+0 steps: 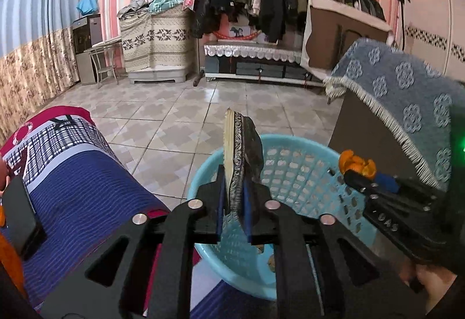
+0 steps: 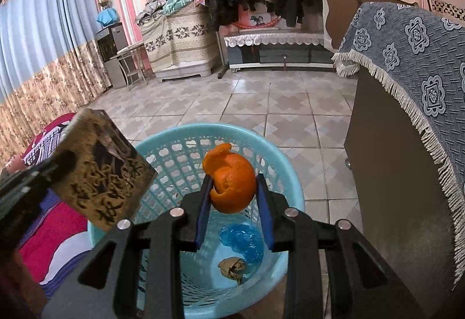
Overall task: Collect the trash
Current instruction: 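Carry both items over the blue basket and open the left tool to drop the bag, then open the right tool to drop the tangerine into the basket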
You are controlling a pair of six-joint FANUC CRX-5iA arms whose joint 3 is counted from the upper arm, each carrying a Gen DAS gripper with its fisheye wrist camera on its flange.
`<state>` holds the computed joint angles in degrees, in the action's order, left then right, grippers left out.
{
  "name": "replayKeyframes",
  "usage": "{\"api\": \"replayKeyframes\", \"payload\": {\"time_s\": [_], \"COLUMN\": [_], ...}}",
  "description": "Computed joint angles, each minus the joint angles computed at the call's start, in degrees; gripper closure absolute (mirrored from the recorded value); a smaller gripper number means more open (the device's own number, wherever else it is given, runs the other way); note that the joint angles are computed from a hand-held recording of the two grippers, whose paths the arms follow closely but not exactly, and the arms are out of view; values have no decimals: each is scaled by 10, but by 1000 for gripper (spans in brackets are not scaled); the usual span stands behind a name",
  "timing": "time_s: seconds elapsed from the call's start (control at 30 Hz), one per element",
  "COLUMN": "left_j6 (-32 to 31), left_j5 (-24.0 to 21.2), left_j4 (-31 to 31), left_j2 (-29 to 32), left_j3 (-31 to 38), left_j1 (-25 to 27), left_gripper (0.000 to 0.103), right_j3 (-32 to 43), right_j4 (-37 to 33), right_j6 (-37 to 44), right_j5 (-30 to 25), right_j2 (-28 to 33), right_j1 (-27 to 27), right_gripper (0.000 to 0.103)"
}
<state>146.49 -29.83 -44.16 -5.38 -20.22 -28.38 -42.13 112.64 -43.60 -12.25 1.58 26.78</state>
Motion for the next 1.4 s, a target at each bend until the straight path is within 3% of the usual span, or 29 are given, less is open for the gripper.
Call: {"api": "replayKeyframes", "payload": {"time_s": [0.07,0.13,0.23,0.4,0.5,0.63,0.8,0.83,0.93,1.1,1.17,1.27,1.4], "left_j6": [-11,-10,27,108,113,123,153,156,164,163,163,164,158], "left_j5": [0,-6,-30,-115,-129,-148,-190,-200,-227,-241,-244,-253,-261], "left_j4": [9,11,-21,-100,-103,-101,-129,-134,-149,-146,-143,-142,-136], "left_j2": [8,10,4,-11,-32,-59,-82,-85,-95,-119,-131,-147,-175], "left_j3": [3,5,7,13,-3,-26,-44,-46,-53,-66,-72,-80,-94], "left_j1": [7,12,8,-15,-4,9,-5,-10,-27,-33,-34,-38,-31], "left_gripper": [81,58,38,12,10,7,6,6,6,6,6,6,6], "right_j3": [3,4,5,8,15,22,32,32,32,36,35,33,34], "right_j4": [4,2,6,29,50,19,31,30,62,118,130,125,137], "right_j6": [-2,-1,-6,-24,-43,-13,-29,-27,-58,-109,-120,-112,-116], "right_j5": [4,4,6,7,15,-1,-4,-4,-12,-13,-15,-28,-23], "right_j2": [3,5,8,16,24,36,49,49,48,47,44,40,38], "right_j1": [-4,-5,-6,-9,-13,14,24,25,24,16,15,20,20], "right_gripper": [73,73,73,72,72,72,72,69,45,32,21,14,14]}}
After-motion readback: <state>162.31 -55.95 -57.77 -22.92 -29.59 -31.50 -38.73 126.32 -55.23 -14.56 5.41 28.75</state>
